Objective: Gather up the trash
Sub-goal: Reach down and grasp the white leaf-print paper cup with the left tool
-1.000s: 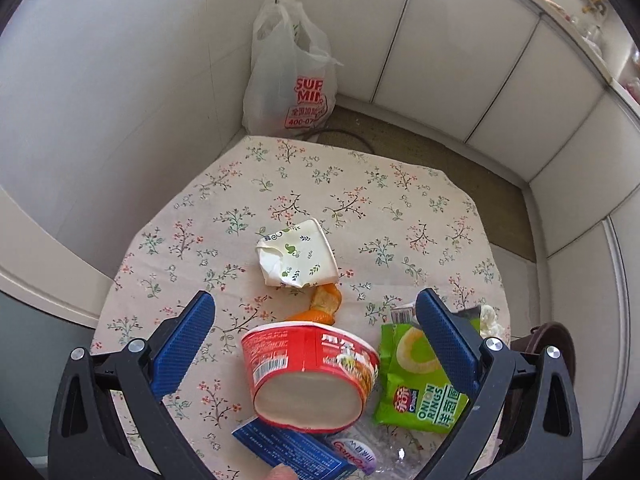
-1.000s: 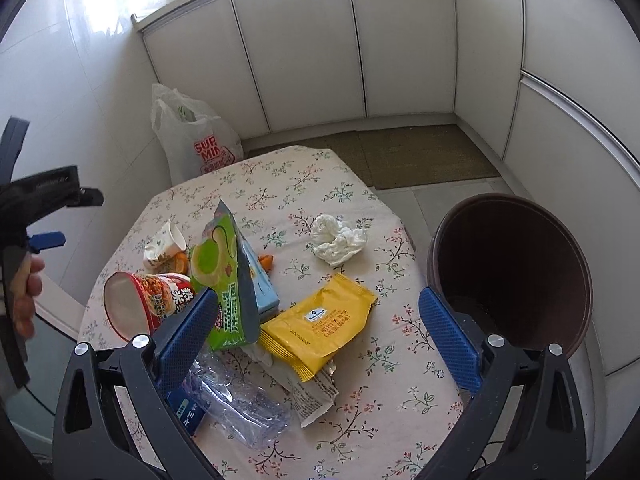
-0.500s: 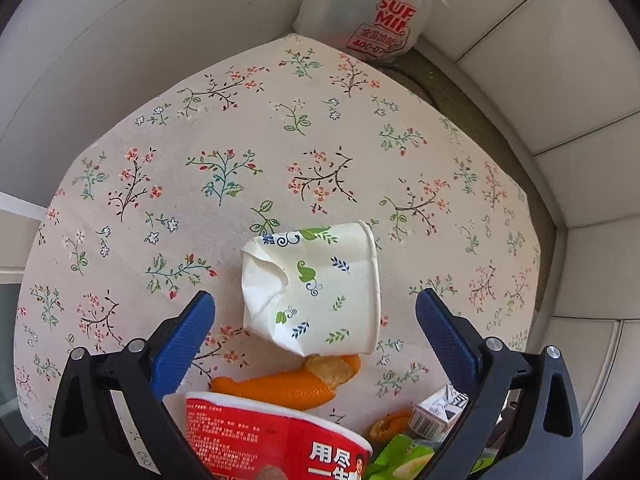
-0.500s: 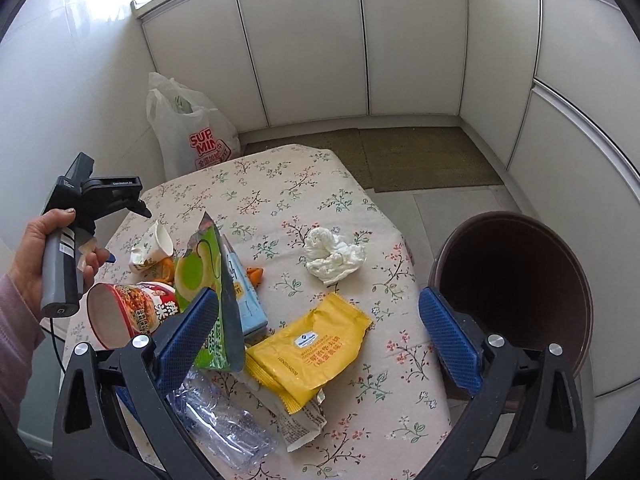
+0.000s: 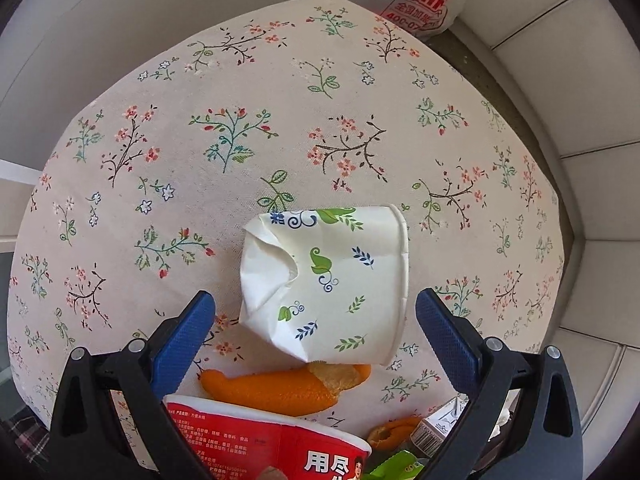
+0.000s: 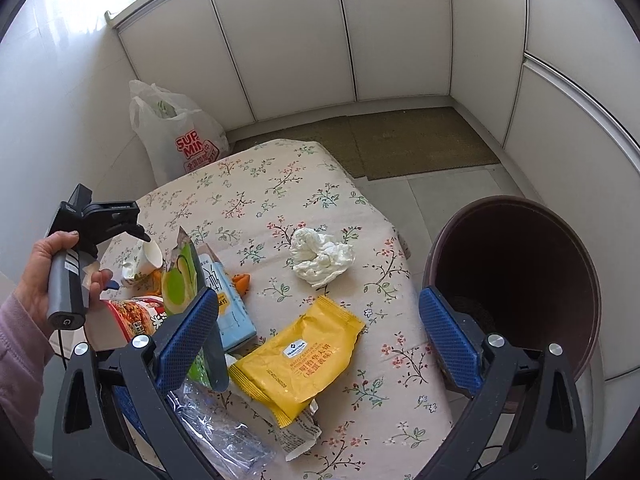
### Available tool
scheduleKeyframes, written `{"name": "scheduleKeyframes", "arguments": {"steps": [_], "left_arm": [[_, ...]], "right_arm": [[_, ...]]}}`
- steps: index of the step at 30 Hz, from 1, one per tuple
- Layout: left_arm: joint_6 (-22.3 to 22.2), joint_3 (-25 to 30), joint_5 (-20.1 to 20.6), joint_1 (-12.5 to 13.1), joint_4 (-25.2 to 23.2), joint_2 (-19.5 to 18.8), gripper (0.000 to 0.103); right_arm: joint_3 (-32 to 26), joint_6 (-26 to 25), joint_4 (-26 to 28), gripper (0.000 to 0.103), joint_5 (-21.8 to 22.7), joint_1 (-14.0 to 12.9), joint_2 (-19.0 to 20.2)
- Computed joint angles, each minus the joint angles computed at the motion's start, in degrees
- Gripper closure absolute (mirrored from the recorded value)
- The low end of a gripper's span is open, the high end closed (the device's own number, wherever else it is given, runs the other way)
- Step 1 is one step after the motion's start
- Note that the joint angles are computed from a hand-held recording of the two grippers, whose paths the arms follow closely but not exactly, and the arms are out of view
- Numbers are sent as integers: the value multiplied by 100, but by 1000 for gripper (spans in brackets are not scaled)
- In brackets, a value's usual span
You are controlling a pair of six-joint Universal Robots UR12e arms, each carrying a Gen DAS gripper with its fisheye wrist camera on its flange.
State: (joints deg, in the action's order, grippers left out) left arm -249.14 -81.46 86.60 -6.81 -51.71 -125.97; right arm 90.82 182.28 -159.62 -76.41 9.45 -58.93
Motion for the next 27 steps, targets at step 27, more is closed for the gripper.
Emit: {"name": "scheduleKeyframes", "arguments": {"steps": [27], "left_arm": [[1206,-2450,1666,-717,3250,1678,23]], "right_arm": [[-928,-407,1809,7,1102,110,436]]}}
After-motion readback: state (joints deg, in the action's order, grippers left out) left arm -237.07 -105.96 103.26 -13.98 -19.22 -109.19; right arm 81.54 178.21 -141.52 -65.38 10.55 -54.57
